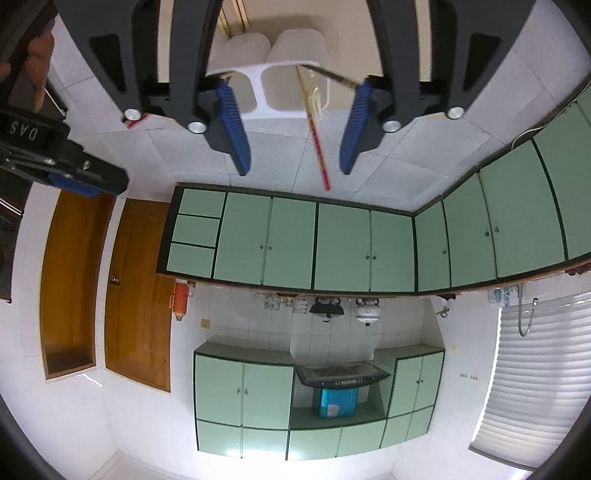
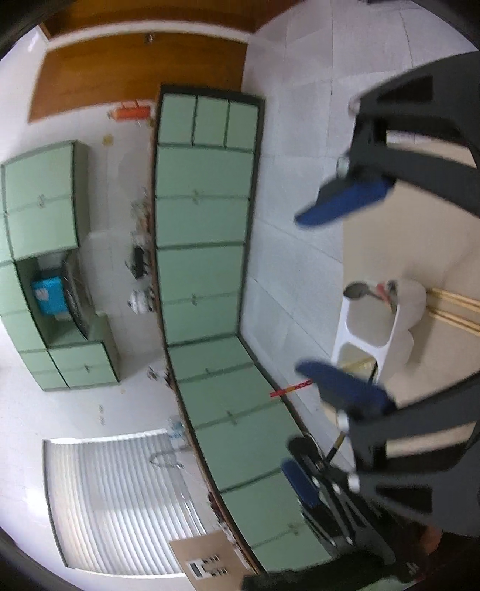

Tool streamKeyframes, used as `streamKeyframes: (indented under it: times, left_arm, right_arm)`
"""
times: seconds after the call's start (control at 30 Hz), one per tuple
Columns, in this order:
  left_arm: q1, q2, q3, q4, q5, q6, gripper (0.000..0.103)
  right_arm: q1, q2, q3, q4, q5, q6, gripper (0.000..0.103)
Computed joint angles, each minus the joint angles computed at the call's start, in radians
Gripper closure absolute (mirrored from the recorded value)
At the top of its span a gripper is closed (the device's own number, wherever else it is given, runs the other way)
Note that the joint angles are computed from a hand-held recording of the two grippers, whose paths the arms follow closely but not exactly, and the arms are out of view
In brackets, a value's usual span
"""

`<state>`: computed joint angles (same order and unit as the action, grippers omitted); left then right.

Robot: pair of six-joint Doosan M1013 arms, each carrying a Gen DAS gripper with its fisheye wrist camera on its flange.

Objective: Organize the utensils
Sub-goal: 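Open both tools to drop the red-banded chopsticks into the holder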

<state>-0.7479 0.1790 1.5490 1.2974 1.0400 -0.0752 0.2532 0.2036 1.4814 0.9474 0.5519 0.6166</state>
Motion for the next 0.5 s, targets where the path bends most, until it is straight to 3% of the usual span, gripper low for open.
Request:
streamKeyframes:
  times: [0.07, 0.3, 0.5]
  left_arm:
    - [-0.023, -0.011, 0.018, 0.018, 0.020, -0.028, 0.043]
    - [-0.117, -0.026, 0.087, 0.071, 0.107, -0.139, 0.023]
    - [-0.168, -0.030, 0.128, 0.025, 0.132, -0.169, 0.012]
  right_arm:
    - [-0.007, -0.025, 0.039, 0.038, -0.045, -0.032, 0.015]
    - [-0.046, -0.100, 0.175, 0.165, -0.086, -0.144, 0.013]
    - [-0.064, -0.142, 0.265, 0.160, -0.107, -0.154, 0.008]
